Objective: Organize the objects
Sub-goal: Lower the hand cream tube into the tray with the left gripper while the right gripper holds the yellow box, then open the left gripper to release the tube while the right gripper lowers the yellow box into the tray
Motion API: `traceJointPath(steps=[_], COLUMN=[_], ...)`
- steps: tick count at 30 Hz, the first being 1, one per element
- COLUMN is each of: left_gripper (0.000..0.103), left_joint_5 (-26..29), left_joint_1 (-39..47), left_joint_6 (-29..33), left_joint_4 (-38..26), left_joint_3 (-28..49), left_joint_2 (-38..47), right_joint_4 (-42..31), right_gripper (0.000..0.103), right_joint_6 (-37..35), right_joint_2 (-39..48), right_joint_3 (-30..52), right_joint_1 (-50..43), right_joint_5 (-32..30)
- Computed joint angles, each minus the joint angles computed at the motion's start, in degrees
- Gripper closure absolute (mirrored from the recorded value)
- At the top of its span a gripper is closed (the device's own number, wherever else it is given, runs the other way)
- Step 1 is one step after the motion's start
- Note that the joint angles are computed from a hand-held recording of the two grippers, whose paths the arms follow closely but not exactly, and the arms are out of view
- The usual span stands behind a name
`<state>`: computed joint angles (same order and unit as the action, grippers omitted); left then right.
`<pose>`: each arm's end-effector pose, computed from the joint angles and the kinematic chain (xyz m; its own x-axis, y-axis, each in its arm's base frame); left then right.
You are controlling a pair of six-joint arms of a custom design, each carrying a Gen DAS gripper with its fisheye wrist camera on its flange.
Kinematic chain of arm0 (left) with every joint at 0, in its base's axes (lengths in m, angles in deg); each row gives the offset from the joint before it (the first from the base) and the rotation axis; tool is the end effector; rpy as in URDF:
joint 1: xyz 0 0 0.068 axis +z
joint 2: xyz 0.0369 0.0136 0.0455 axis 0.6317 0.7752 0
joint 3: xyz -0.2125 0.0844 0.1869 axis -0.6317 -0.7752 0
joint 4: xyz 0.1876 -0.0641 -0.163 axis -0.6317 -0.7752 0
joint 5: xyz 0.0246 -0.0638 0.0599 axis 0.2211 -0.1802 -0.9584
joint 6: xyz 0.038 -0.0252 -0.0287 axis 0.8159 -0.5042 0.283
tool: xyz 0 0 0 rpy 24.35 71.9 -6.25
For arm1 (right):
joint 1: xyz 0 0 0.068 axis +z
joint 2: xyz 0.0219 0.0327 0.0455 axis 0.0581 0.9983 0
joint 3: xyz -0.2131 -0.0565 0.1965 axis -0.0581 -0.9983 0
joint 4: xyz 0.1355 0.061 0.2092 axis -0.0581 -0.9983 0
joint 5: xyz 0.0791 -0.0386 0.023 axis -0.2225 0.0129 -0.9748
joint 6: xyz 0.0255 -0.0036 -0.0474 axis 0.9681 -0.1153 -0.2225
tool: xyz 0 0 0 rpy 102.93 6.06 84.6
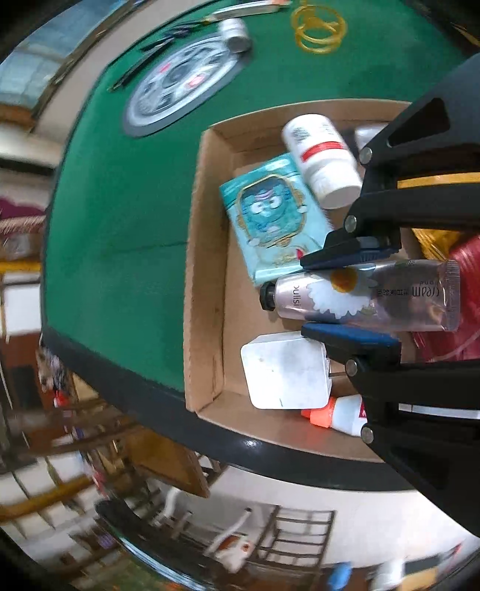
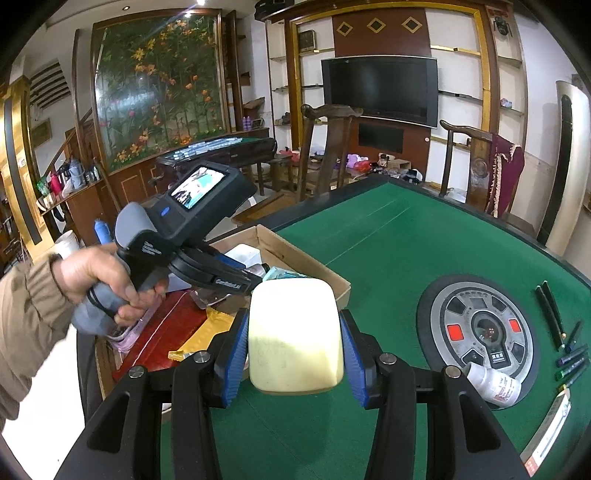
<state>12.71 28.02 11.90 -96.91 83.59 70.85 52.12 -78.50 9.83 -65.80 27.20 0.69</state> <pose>0.3761 -0.0777 0.1617 -0.7582 0.5246 -0.3872 0.5479 0.8345 0.0578 0.1572 0.0667 0.2022 -0.5766 -0.1401 -0.8049 -0.2923 0.9554 0.0431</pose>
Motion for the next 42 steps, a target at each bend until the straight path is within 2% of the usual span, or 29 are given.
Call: traceJointPath(steps=[3,7,10,16,22,25,27,29,30,31,35,42], left_gripper=[0.074,0.074,0.074,0.07,0.07,0.07,0.069,0.066,0.061,0.057,0.054,0.052], left_joint_5=[-2.0,-7.6,-9.4,-1.4,4.2,11.2,13.2,15.3,16.9,17.7,20.9,22.6], left_joint_1=[-0.8,-2.8,-2.8,1.7,7.4,12.5,15.1,17.9,19.9,21.2,25.5,27.6], left_joint_6=[6.0,14.8,15.3,14.2,11.4,8.3,7.2,5.3,4.5,4.1,3.5,3.8], left_joint_4=[0.2,8.9,12.4,10.5,10.2,7.6,8.3,8.6,8.5,8.4,8.3,6.4], left_joint_3=[-0.9,-8.4,-11.2,-12.5,-17.6,-20.2,-23.6,-26.6,-28.2,-29.3,-33.6,-36.6], left_joint_2=[-0.4,-3.7,-5.1,-8.7,-14.7,-20.3,-24.9,-29.6,-32.2,-34.2,-41.5,-44.1], right_joint_4=[0.4,0.8,1.4,3.5,6.0,8.1,9.6,10.7,11.4,12.2,14.5,18.4], right_gripper=[0.052,0.052,0.052,0.052,0.052,0.052,0.052,0.052,0.052,0.052,0.052,0.052], right_joint_6=[-0.1,-0.2,0.3,-0.3,-0.7,-1.3,-1.9,-2.2,-2.4,-2.7,-2.9,-2.6], right_joint_2=[0.9,1.8,2.7,5.5,10.7,14.9,17.8,20.2,21.4,23.5,30.9,41.7], right_joint_3=[0.2,0.4,0.4,0.9,2.7,4.1,5.7,7.1,7.9,9.0,12.5,15.1], right_joint_1=[-0.1,0.1,0.7,1.0,2.2,2.8,3.8,4.4,4.6,4.9,5.7,6.5], right_joint_5=[-0.2,0.0,0.3,-0.6,-1.8,-2.7,-2.6,-2.9,-3.4,-3.7,-4.3,-3.9])
